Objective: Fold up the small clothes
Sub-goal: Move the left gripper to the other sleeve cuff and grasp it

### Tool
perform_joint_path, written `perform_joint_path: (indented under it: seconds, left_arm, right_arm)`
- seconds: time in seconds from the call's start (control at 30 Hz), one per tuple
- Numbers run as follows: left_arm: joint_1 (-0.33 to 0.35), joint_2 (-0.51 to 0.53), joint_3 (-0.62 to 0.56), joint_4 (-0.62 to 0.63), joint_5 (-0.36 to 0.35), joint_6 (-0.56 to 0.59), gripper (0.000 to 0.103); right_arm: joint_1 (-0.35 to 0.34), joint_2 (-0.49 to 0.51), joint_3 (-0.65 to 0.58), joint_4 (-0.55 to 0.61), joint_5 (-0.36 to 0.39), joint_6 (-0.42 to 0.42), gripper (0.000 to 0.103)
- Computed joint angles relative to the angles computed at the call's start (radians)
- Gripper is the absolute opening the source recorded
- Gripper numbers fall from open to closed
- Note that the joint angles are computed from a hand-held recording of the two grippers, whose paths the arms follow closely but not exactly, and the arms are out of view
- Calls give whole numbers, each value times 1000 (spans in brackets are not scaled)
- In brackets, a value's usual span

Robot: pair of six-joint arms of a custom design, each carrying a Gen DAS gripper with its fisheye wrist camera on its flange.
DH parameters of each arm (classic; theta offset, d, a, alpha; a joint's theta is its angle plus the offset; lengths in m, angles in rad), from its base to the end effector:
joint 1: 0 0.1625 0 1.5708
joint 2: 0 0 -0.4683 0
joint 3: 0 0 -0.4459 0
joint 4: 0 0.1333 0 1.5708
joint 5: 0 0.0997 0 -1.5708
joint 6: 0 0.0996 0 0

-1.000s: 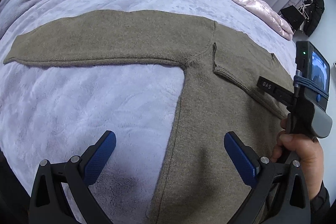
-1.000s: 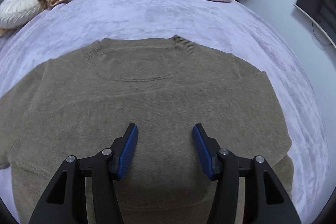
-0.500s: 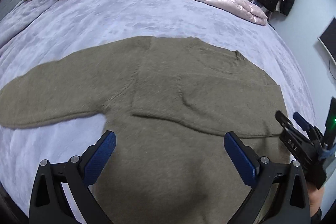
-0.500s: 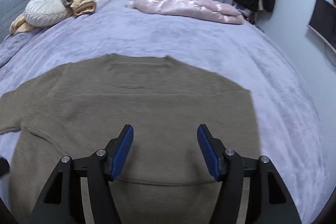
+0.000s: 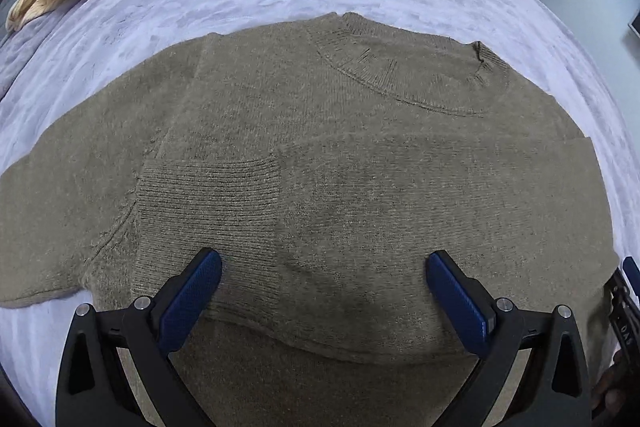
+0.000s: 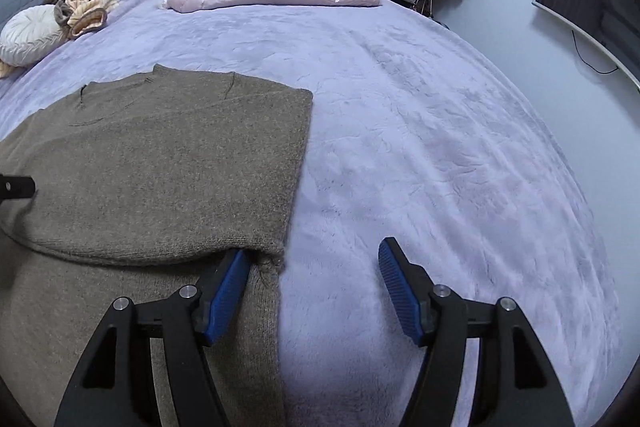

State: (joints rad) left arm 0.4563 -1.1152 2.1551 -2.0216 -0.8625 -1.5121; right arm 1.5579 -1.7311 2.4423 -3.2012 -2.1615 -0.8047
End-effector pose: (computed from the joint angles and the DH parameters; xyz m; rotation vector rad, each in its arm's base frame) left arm -0.3370 -0.3861 0.0802 -0.2037 2.3331 -0.6523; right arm 0.0728 -0.3903 0.3628 0.5331 -2.1193 0.7201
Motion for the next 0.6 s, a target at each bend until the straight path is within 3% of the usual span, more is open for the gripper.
perform_joint_path:
  seconds: [0.07,0.13,0.3,0.4,0.47,0.6]
  left_arm:
    - [-5,1,2,3,4,4,103]
    - [-6,3,4,5,5,8,103]
    - [-35,-10,-4,70,-2,-45,103]
    - [-51,-27,10,49,6,-40,103]
    - [-53,-18,5,74,-1,-48,103]
    - [-69,-25,3,105,-16,-68,103]
  right_arm:
    - [-46,-27,-16,72,42,76,78]
    - [-77,-53,-25,144,80,113,78]
    - [-17,-94,-11,145,39,73,78]
    - [6,-161,-13,202,131,123,79]
    - [36,-147,-26,253,164,151,79]
    - [104,-28,-34,261,118,165,79]
